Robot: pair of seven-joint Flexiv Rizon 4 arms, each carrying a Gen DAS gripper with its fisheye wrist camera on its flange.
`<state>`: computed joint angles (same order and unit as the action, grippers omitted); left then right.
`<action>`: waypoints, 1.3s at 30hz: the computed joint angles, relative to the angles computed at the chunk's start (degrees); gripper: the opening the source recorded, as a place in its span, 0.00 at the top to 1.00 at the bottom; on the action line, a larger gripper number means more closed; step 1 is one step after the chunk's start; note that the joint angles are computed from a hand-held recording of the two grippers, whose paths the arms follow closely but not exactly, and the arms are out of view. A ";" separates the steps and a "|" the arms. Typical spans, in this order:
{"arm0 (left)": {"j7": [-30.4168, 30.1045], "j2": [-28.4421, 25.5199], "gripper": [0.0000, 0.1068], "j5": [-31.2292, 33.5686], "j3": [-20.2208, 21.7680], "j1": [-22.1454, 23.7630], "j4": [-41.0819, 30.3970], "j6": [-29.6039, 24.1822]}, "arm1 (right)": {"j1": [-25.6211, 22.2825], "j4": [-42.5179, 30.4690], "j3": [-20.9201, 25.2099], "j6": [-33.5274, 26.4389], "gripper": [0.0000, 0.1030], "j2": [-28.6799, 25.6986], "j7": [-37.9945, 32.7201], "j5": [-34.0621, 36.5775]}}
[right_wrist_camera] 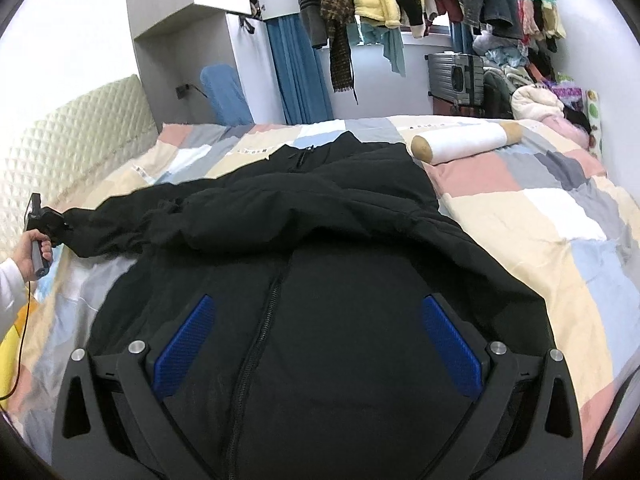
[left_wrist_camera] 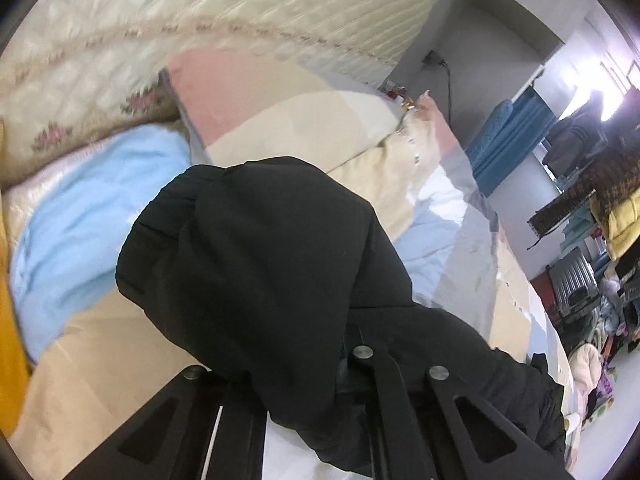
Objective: Fold large clothes
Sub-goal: 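Grasp the other sleeve cuff with the left gripper and lift it, then carry the sleeve across the jacket body with the left gripper and release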
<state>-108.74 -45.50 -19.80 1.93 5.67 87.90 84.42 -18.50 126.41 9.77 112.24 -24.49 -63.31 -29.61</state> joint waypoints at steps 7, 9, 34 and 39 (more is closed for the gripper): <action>-3.53 4.98 0.96 6.33 8.35 -7.12 -1.83 -5.75 | 1.88 0.92 -2.40 2.77 0.00 0.84 -1.55 2.10; -3.76 6.25 0.96 8.56 8.82 -8.21 -3.05 -6.13 | 1.52 0.63 -2.25 2.93 0.00 0.59 -1.16 1.81; -8.00 2.80 0.96 35.09 8.30 -28.05 -36.45 -23.79 | -8.16 3.06 -5.67 15.11 0.00 0.13 12.61 -15.50; -9.36 -2.23 0.96 36.28 7.63 -32.08 -43.96 -26.16 | -4.33 5.32 -8.74 16.95 0.00 1.29 8.19 -8.79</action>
<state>-118.10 -47.73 16.48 9.56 -26.41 43.93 58.26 -22.83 131.72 1.03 129.18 -23.20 -55.12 -38.39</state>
